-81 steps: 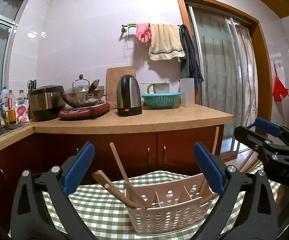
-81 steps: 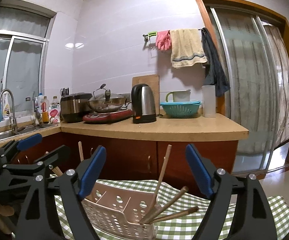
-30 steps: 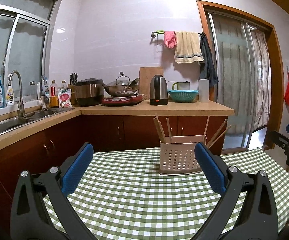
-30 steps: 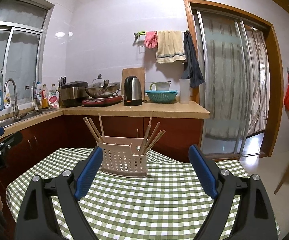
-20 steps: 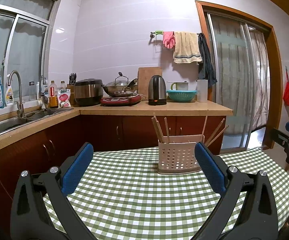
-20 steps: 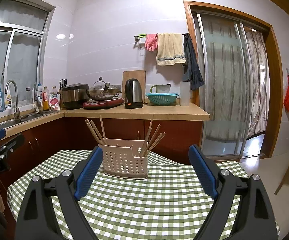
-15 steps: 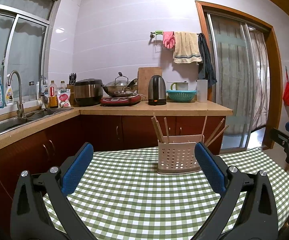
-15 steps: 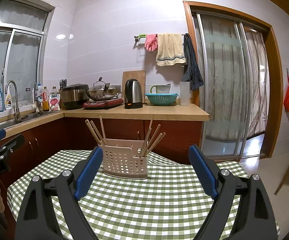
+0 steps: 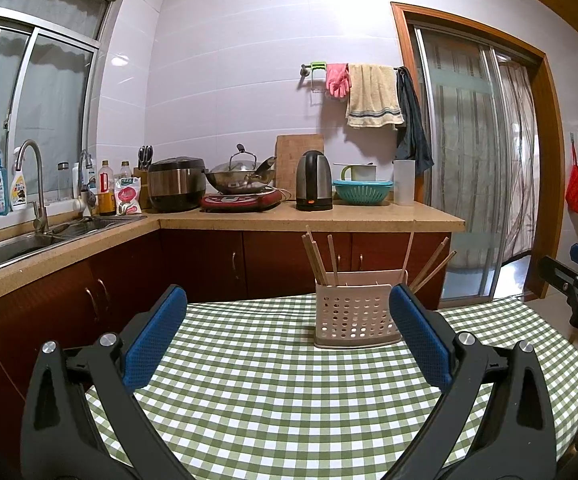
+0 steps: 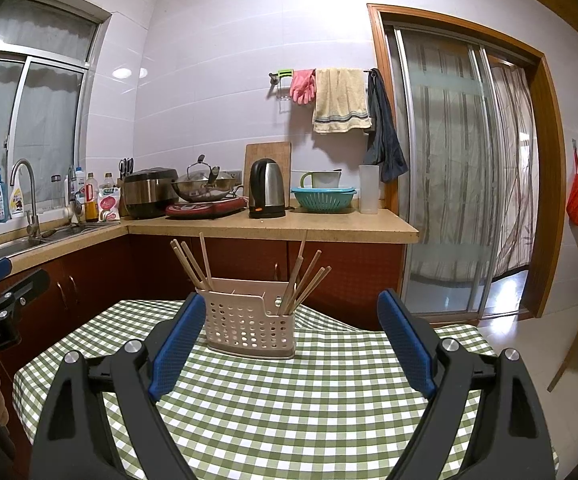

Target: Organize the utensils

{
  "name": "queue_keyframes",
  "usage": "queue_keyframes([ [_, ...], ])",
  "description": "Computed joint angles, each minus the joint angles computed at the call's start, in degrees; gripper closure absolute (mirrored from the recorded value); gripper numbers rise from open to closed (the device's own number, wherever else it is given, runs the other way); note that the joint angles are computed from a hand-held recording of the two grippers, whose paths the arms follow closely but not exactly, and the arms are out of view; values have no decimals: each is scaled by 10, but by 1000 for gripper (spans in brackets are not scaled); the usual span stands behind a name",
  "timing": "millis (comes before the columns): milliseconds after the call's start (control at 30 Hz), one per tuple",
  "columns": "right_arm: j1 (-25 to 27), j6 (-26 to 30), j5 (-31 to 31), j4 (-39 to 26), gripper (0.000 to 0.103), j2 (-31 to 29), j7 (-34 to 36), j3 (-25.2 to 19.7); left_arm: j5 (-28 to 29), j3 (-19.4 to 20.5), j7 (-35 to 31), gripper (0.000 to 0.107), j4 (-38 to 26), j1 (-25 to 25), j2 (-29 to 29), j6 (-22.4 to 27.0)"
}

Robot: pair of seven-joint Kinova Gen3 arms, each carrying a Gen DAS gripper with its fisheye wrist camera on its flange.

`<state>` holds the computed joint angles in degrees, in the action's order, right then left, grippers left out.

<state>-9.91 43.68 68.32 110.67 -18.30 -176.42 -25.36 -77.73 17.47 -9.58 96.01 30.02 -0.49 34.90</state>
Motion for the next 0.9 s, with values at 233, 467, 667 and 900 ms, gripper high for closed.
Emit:
queue_keyframes([
  [233,-2,2,0,-1,18,1,1,1,1,-1,0,9,1,-1,-1,-3],
  [467,-3,2,1,-1,18,1,0,1,-4,2,6,9,4,1,-2,0],
  [667,-4,3,-3,1,18,-1,4,1,-13,10,12,9,-2,10,3,25],
  [900,-1,2,-11,2,18,-3,9,0,5,-1,-21,9,-12,21,10,20],
])
